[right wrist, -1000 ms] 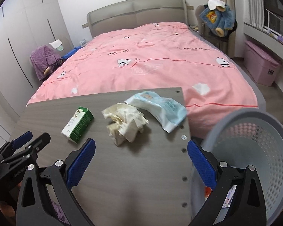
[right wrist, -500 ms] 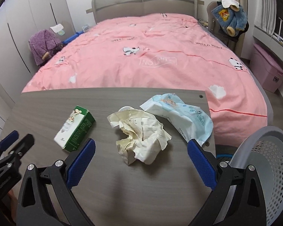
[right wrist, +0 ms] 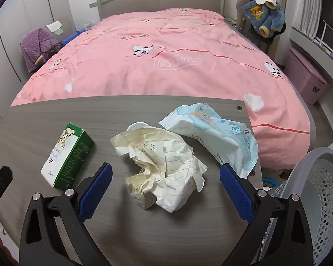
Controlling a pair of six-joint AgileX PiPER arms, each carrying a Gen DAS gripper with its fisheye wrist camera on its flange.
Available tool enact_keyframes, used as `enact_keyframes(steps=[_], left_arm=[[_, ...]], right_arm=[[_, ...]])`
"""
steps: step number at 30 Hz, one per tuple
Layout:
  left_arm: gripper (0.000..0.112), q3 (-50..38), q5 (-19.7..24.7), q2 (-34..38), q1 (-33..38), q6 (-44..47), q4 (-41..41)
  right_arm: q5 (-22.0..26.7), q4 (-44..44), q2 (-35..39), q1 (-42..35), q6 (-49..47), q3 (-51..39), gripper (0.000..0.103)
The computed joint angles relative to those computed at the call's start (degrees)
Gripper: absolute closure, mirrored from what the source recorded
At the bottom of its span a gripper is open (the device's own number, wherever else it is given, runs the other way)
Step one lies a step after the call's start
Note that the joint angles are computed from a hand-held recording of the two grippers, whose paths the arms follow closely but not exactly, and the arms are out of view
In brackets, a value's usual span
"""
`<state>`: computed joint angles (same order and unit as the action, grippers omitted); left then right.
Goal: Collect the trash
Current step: 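Lower the right gripper onto the crumpled paper and close on it, then grasp the green-white milk carton with the left gripper while the right holds the paper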
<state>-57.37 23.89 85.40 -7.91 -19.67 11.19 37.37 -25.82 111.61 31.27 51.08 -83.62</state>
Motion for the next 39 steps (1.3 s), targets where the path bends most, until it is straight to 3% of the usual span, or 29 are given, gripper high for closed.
enact_keyframes(steps=[10,13,27,30,39], left_arm=[[0.037,0.33,-0.39,-0.32,0.28,2.13,-2.1],[0.037,0.2,-0.19,-0.35,0.16,2.24,-2.13],[0.037,-0.04,0.34,0.77,-1.91,5.19,-5.04],[0.037,-0.42,0.68,1.14,-2.51,9.73,-9.26],[0.037,-2.99,1.34,3.8,-5.58,6.59,-6.54]], right_arm=[[1.61,1.9,2.15,0.28,-3.16,-1.73,0.045],[0.86,2.08,1.15,0.32,-2.75,-0.44,0.051],[-3.45,-0.23,-10.47,1.6,4.14,12.99,0.054],[-4.97,-1.07,-14.57,1.88,5.66,17.22,0.054],[-5.37,-3.73,-21.74,1.77,10.34,24.68,0.054]])
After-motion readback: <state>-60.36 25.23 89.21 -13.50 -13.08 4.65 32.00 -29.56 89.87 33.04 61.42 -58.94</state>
